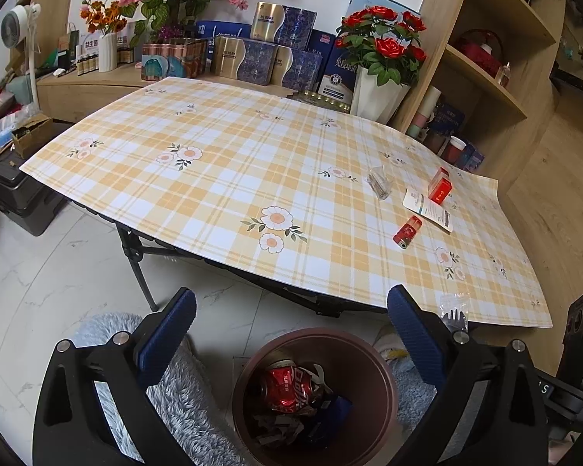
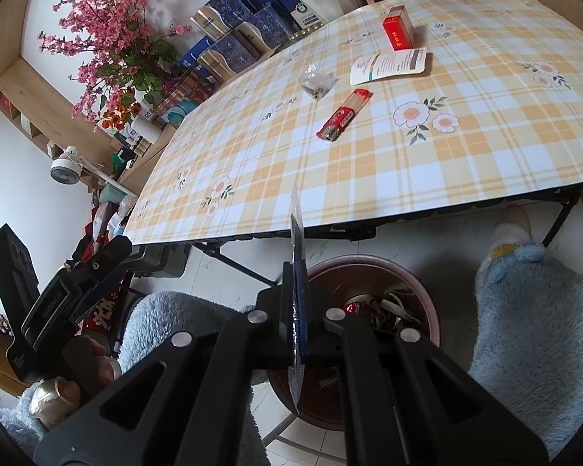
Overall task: Collect trash
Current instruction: 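Lower the black fork into the bin and open the right gripper, then move the left gripper to the small red white-capped tube and grasp it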
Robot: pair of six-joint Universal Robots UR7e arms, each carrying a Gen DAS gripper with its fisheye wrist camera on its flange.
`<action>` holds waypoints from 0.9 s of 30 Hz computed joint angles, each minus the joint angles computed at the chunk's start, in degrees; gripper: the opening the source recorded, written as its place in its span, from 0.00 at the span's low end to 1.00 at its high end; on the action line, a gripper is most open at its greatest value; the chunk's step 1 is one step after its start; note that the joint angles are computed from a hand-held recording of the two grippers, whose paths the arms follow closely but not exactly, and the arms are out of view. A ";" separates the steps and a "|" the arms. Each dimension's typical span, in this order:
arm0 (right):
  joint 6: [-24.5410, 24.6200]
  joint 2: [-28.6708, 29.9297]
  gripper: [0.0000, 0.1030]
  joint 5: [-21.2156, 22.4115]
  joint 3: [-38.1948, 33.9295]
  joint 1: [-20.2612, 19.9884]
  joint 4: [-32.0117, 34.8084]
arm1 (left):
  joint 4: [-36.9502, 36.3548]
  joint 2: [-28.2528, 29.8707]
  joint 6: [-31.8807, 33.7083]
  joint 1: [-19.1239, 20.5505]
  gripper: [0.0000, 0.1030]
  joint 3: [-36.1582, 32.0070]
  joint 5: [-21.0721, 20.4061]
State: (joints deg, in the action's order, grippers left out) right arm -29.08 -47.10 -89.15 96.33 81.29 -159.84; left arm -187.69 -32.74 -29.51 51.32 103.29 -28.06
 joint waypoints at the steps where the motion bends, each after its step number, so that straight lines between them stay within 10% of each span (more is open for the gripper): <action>1: 0.09 0.02 0.06 -0.14 -0.02 0.02 0.17 | 0.14 0.00 -0.05 0.03 0.94 -0.02 -0.03; 12: -0.24 0.00 0.60 -2.08 0.85 0.53 -2.68 | 0.56 0.15 -0.21 0.17 0.94 0.02 -0.22; 27: -1.01 1.80 0.94 -8.11 0.99 1.64 -13.93 | -3.68 1.38 4.16 0.69 0.94 -0.71 -3.11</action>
State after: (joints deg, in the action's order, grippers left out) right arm -30.09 -45.30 -97.26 97.32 82.93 -173.76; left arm -191.37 -31.37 -25.35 52.01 102.58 -31.17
